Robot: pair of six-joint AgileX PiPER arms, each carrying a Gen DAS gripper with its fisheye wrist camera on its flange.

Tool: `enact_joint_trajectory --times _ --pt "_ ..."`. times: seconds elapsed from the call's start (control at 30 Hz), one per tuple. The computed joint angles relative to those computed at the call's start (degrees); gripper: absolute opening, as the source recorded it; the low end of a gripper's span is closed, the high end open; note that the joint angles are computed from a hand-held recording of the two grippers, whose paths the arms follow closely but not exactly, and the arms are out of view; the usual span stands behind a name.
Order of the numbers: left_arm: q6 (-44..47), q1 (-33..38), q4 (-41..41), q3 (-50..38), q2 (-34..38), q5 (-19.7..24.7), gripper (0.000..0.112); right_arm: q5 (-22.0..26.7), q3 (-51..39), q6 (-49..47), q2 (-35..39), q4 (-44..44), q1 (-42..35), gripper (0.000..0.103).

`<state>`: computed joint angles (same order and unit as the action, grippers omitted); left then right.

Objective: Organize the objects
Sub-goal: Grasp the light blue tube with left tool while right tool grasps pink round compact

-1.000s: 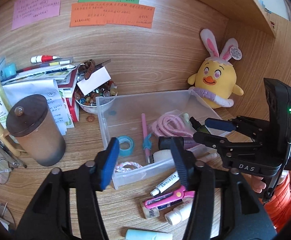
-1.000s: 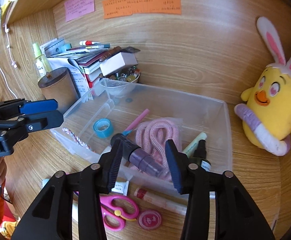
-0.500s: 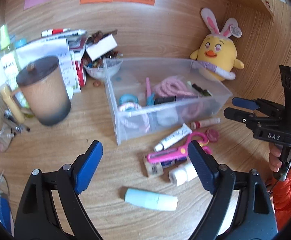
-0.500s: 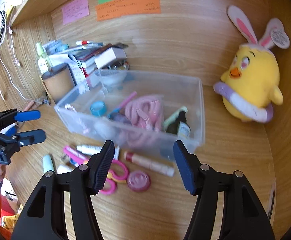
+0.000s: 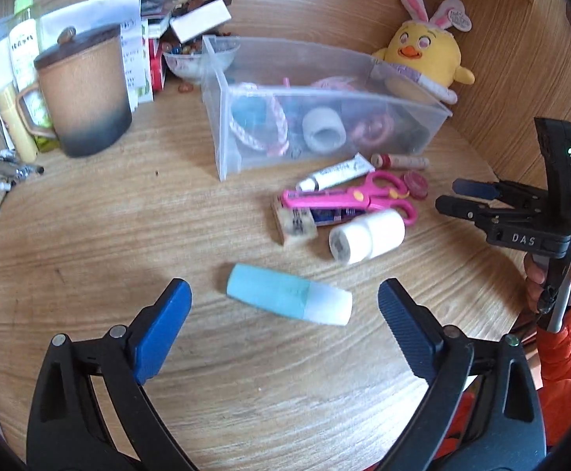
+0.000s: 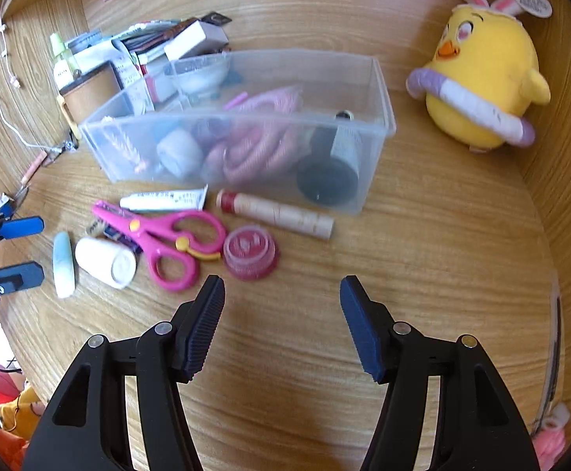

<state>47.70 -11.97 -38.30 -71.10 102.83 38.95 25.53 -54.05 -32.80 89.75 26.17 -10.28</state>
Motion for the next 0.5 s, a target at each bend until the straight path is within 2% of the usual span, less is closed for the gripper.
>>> enact_joint_trajectory --times 0.27,0.5 --pt "0.4 -2.0 1.9 2.8 -0.6 -2.2 0.098 -2.1 -0.8 5.7 1.6 -5.2 2.0 0.058" --pt "-0.9 -4.5 4.3 4.8 -1.3 -8.1 0.098 -0.5 -4.5 3.8 4.8 -4.5 2.6 0.056"
